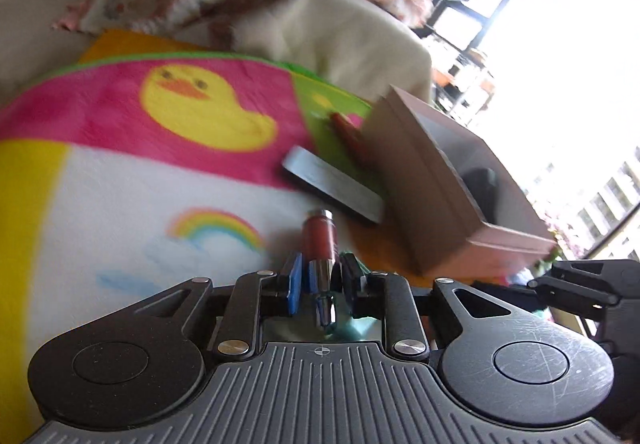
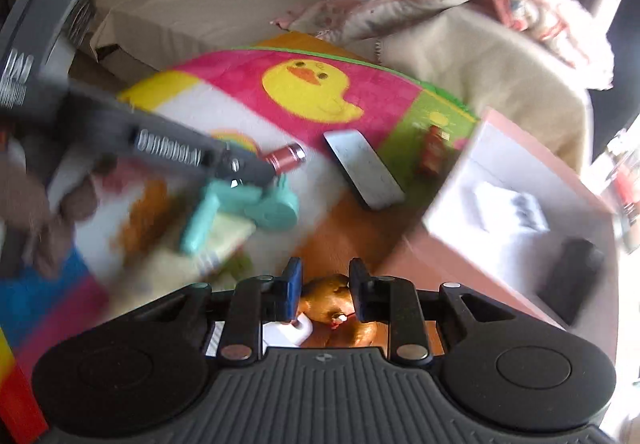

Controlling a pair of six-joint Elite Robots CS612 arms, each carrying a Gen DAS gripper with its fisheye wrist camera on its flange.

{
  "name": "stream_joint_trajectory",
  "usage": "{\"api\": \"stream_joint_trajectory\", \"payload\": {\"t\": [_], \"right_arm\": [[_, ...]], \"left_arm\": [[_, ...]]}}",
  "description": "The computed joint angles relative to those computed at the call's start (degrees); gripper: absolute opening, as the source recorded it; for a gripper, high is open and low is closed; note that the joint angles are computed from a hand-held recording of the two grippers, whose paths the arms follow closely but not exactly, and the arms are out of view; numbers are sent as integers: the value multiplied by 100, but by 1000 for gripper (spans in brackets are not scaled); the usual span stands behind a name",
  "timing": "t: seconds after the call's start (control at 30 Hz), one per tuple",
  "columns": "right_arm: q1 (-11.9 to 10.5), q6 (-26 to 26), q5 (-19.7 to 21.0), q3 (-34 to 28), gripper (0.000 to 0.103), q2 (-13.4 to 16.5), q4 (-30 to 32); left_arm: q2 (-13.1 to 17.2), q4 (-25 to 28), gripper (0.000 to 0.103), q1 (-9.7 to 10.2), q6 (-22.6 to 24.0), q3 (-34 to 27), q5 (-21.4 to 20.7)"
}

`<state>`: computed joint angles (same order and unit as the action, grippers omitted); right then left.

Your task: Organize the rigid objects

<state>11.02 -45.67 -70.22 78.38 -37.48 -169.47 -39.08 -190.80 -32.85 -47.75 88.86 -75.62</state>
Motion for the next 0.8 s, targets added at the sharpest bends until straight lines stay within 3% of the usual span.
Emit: {"api": "stream_joint_trajectory", "payload": {"t": [0.07,0.13,0.17,0.2,0.23,0.3,0.4,0.5,0.6,0.7,0.8], "right_arm": [[-48,-110,-298,244,30,49,-925],[-94,-2,-655,380,44,125,-1700],[-158,222,-608,460,55,89,-1798],[-261,523,-335,553,67,12,-1703],[-386,832,97,653,72,-86,-1521],[-621,1258,982,823,85,-214,-1274],[-778,1363,1516,1122,86,-264,-1674],[-816,1450,1556,1288,86,-249,-1902],[-840,1858,1533,1247,86,-170,-1840],[-846,2246,1323,1298,86,-77,-2219],[-786,2713,804,1207,86,-29,-2040]], "left_arm": [[6,47,30,-61,86,-75,-53],[-46,-62,30,-184,211,-35,275],[-100,-111,30,-265,290,28,574],[-174,-118,30,-357,349,115,911],[-257,-104,30,-444,379,220,1185],[-433,-78,30,-583,363,456,1421],[-648,-255,30,-764,459,823,1281],[-773,-559,30,-993,607,1129,1246],[-800,-667,30,-1304,1037,1299,1702],[-779,52,31,-1427,1246,1196,1821],[-751,675,31,-1447,906,1070,2017]]}}
